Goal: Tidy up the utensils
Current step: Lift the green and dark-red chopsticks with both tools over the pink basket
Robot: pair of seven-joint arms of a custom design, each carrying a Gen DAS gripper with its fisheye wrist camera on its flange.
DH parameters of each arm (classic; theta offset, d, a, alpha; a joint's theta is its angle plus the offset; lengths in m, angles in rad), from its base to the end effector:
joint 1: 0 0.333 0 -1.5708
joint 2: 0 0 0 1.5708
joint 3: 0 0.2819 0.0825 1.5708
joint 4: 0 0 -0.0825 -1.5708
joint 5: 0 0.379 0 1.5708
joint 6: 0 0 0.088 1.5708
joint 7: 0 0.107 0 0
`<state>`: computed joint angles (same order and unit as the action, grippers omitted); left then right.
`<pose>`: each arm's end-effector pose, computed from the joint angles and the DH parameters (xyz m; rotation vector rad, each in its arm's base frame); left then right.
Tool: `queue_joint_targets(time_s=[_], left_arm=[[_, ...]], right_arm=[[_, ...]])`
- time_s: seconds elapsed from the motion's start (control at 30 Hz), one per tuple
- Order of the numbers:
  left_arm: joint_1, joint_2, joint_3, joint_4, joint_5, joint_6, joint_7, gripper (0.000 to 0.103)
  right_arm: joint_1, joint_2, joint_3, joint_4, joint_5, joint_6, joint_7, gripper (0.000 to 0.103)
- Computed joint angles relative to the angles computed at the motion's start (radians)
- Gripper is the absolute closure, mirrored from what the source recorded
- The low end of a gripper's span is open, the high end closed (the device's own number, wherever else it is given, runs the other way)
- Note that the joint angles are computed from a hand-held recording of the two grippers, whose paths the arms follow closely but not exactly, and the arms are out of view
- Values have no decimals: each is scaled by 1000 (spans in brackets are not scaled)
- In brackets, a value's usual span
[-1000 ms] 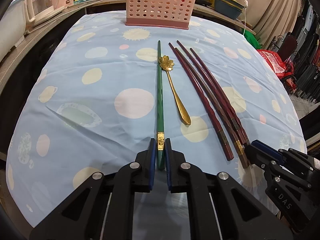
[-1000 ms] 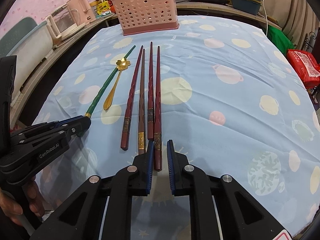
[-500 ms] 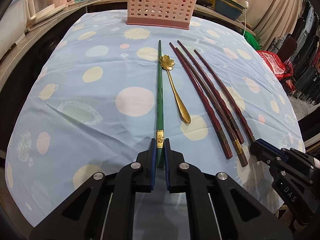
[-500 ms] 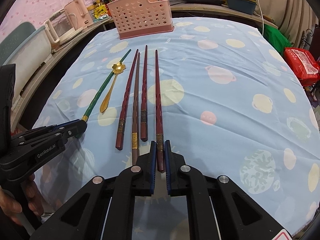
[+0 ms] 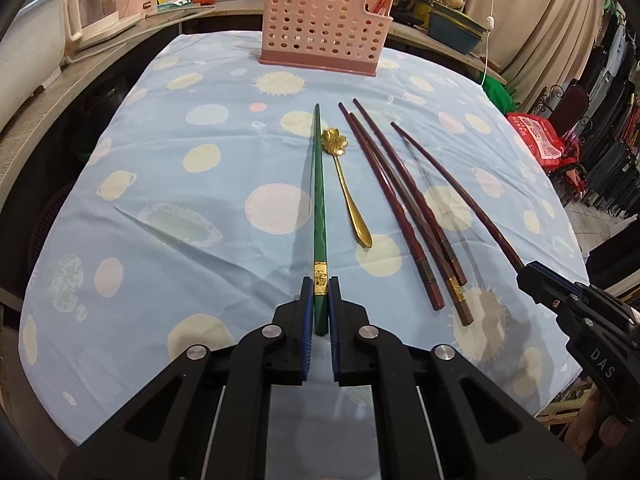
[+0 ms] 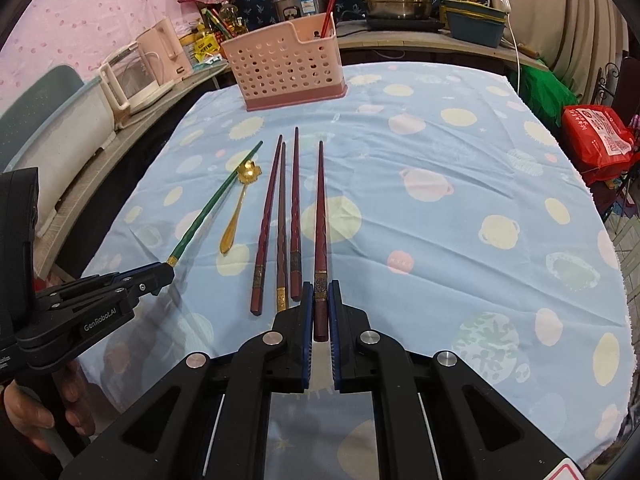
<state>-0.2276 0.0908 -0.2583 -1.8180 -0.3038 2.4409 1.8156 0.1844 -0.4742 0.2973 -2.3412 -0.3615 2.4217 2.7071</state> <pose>0.5522 -0.2868 0.5128 -1.4268 2.5296 -0.8767 0.4085 0.2262 0.5354 -1.3736 2.1624 -0.5738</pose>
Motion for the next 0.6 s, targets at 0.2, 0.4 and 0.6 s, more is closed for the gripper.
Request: queue_joint_targets(time_s=[0.2, 0.4, 0.6], left_arm=[[4, -34, 4, 1, -50, 7, 38, 96], [1, -53, 13, 19, -81, 23, 52, 96], [3, -53, 21, 64, -97, 45, 63, 96]], right_arm=[[-18, -46, 11, 0, -22, 5, 18, 96], [-55, -87, 26, 16, -50, 7, 30, 96], [-98, -118, 38, 44, -80, 9, 37, 96]])
